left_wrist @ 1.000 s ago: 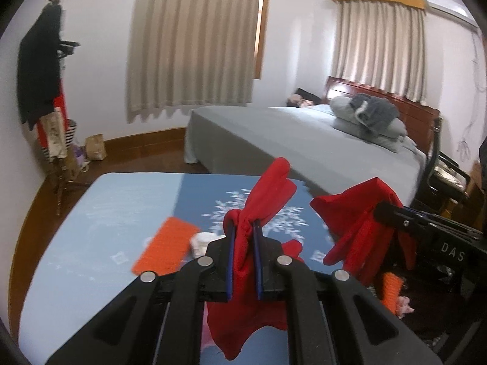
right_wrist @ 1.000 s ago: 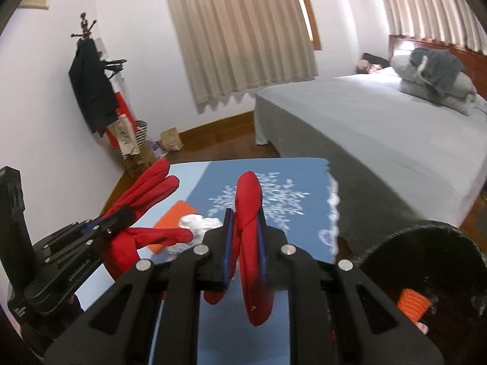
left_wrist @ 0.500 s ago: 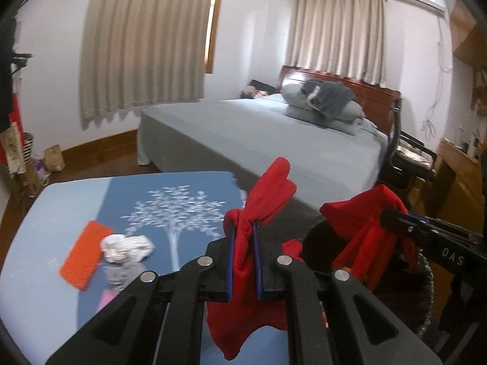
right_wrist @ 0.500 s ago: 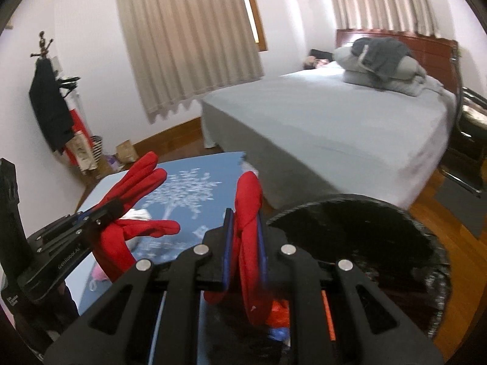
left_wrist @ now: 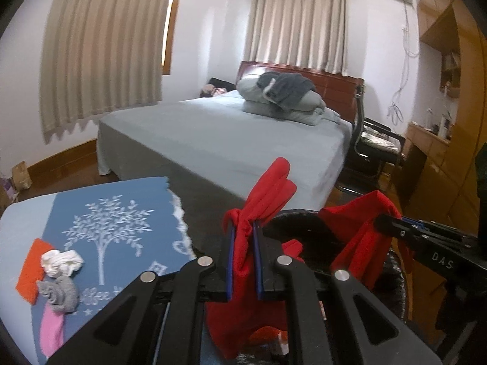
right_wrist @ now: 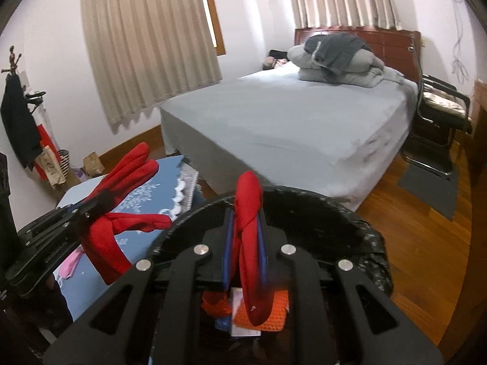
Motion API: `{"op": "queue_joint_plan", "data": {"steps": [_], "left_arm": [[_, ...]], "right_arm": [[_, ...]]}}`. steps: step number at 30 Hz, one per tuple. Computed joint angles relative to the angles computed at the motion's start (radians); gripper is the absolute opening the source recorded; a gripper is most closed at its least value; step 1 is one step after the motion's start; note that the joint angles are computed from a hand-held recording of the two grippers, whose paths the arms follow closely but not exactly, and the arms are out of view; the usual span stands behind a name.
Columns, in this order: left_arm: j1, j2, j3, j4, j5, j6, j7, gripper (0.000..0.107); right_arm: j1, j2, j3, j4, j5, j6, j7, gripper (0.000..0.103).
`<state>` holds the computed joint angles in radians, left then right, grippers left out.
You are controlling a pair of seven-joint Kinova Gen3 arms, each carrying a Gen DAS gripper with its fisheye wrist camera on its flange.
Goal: Collect trash
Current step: 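Carry the red cloth and red glove over the bin and open both grippers, then move both open grippers back to the table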
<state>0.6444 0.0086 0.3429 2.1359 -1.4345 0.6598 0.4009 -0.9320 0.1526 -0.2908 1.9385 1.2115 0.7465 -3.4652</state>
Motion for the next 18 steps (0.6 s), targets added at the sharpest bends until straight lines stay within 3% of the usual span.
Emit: {"op": "queue_joint_plan", "data": {"steps": [6, 8, 9, 11, 13, 16, 18], "left_arm": [[0.001, 0.058, -0.021, -0.045, -0.006, -0.07, -0.03, 0.011], [-0.001, 0.075, -0.037, -0.058, -0.012, -0.117, -0.035, 0.016], [-0.004, 0.082, -0.047, -0.061, -0.022, -0.146, -0.032, 0.019], [-0.004, 0.092, -0.06, -0.069, -0.021, -0.18, -0.043, 0.048], [0.008, 0.096, -0.068, -0.064, -0.056, -0.184, -0.011, 0.061], [0.013, 0.096, -0.069, -0.059, -0.049, -0.187, -0.016, 0.066], [0.015, 0.085, -0.072, -0.047, -0.04, -0.175, -0.005, 0.068]], "right_arm": [[0.025, -0.016, 0.004, 0.042, -0.017, 0.004, -0.02, 0.017], [0.033, -0.016, 0.005, 0.051, -0.026, 0.006, -0.021, 0.019], [0.037, -0.016, 0.004, 0.049, -0.036, 0.01, -0.012, 0.024], [0.039, -0.016, 0.005, 0.057, -0.043, 0.022, -0.02, 0.035], [0.04, -0.021, 0.006, 0.075, -0.031, 0.031, -0.05, 0.048], [0.036, -0.018, -0.001, 0.085, -0.016, 0.057, -0.086, 0.06], [0.03, -0.015, -0.005, 0.089, -0.005, 0.082, -0.114, 0.075]]}}
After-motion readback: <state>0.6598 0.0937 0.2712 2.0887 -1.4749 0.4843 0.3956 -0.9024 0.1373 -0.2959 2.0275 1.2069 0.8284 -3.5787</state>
